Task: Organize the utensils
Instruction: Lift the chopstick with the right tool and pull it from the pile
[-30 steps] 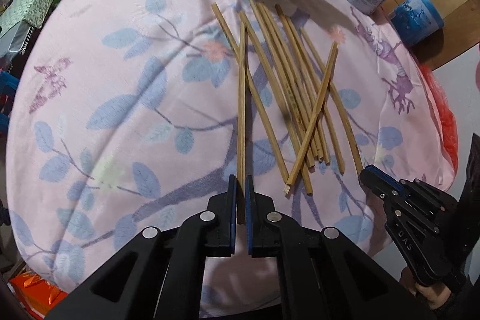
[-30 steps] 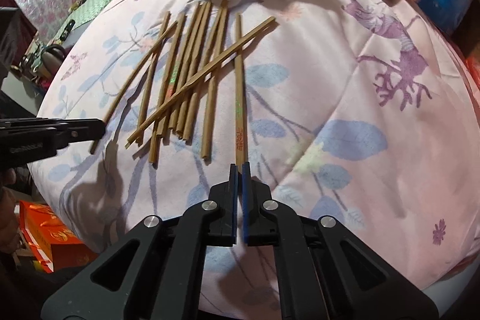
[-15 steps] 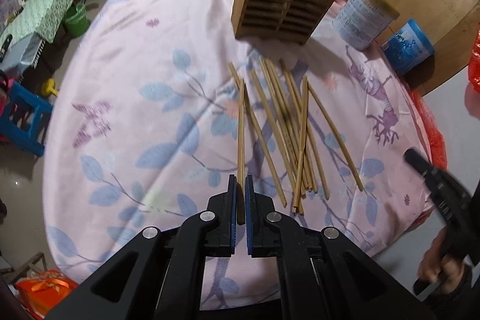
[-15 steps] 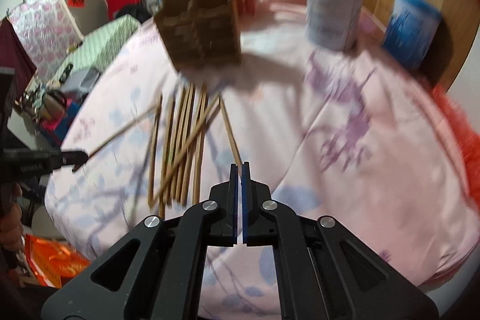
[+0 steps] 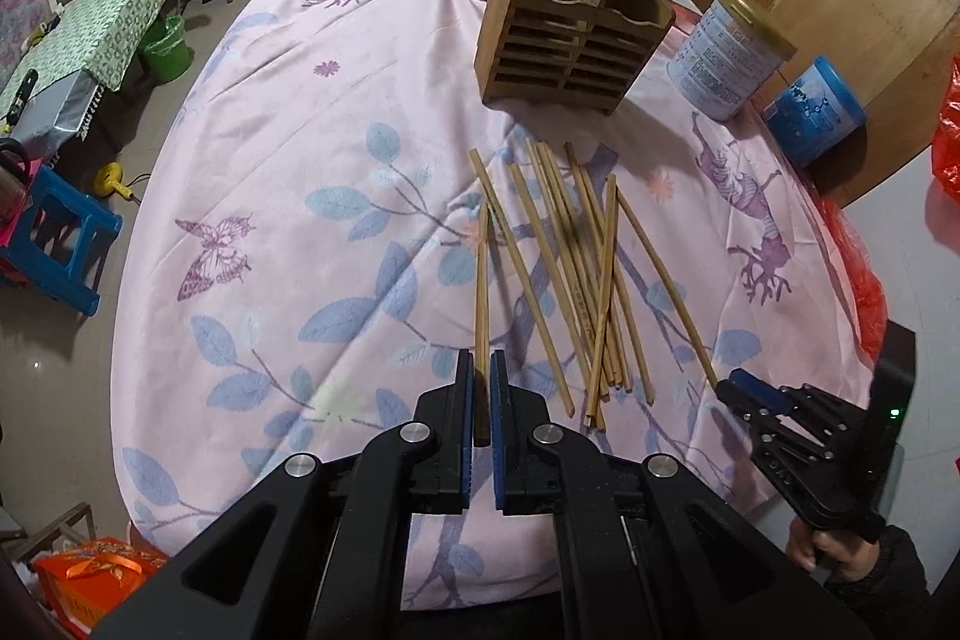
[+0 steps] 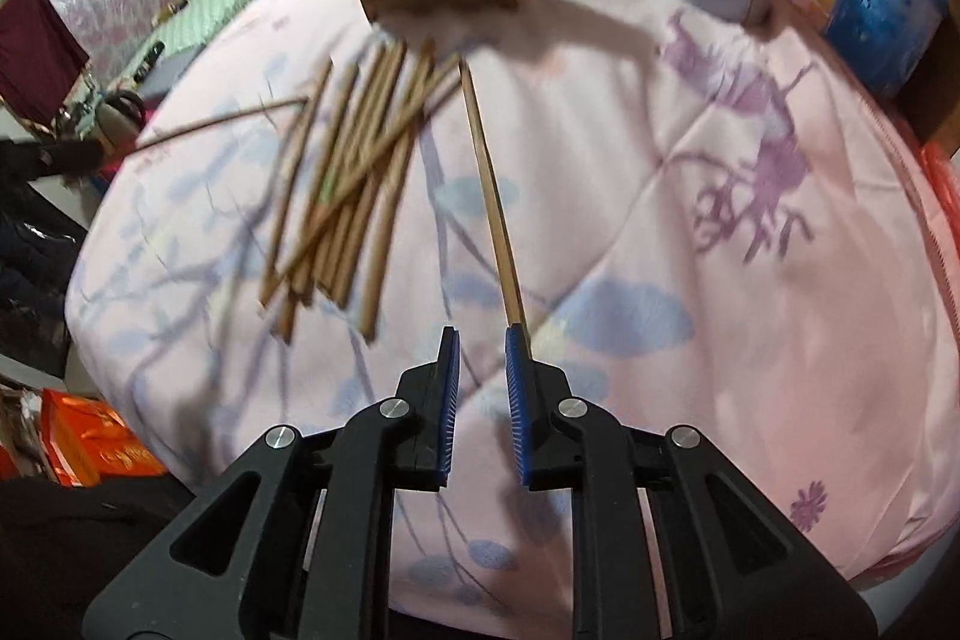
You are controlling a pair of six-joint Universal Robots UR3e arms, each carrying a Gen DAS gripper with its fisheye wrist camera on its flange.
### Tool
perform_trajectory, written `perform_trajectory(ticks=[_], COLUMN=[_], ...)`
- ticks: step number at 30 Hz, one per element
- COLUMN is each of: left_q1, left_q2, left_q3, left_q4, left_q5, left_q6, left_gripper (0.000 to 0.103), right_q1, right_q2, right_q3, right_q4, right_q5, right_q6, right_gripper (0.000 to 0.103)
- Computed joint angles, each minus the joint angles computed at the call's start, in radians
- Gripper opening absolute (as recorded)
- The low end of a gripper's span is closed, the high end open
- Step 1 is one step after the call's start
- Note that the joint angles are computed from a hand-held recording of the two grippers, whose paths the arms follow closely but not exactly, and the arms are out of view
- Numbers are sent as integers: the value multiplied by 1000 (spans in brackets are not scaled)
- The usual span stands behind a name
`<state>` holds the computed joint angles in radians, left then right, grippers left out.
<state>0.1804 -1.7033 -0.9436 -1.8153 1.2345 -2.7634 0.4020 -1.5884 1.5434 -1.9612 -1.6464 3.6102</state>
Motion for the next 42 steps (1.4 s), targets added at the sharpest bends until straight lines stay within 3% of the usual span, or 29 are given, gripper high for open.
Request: perform_trajectory(ticks=[5, 8, 12, 15, 16, 22, 31, 42], left_q1=[-3, -9, -18, -25, -28, -29, -15, -6], left_q2=[10, 17, 14, 10, 9, 14, -56, -251], left_q3=[-15, -30, -36, -37, -38, -48, 145, 574], left_q4=[-8, -6, -12, -15, -14, -5, -50, -190], left_q5=[19, 26, 34, 40, 41, 40, 3, -58], left_q6=[-2, -6, -8, -10, -11, -8, 14, 17], left_gripper=[5, 5, 6, 6, 6, 5, 6, 5], right_q1=[-22, -36, -43, -26, -19, -14, -35, -67], right_q2=[-35, -52, -61, -57, -56, -83, -95, 29], right_q3=[64, 95, 136, 158, 161, 146, -97, -407], right_q4=[-45, -63, -81, -99, -102, -87, -27, 0], right_q5=[15, 22, 34, 10, 3, -15, -104, -95], right_q6=[10, 9, 19, 38, 36, 41, 1, -46], right_gripper=[19, 27, 27, 19, 6, 6, 6, 3])
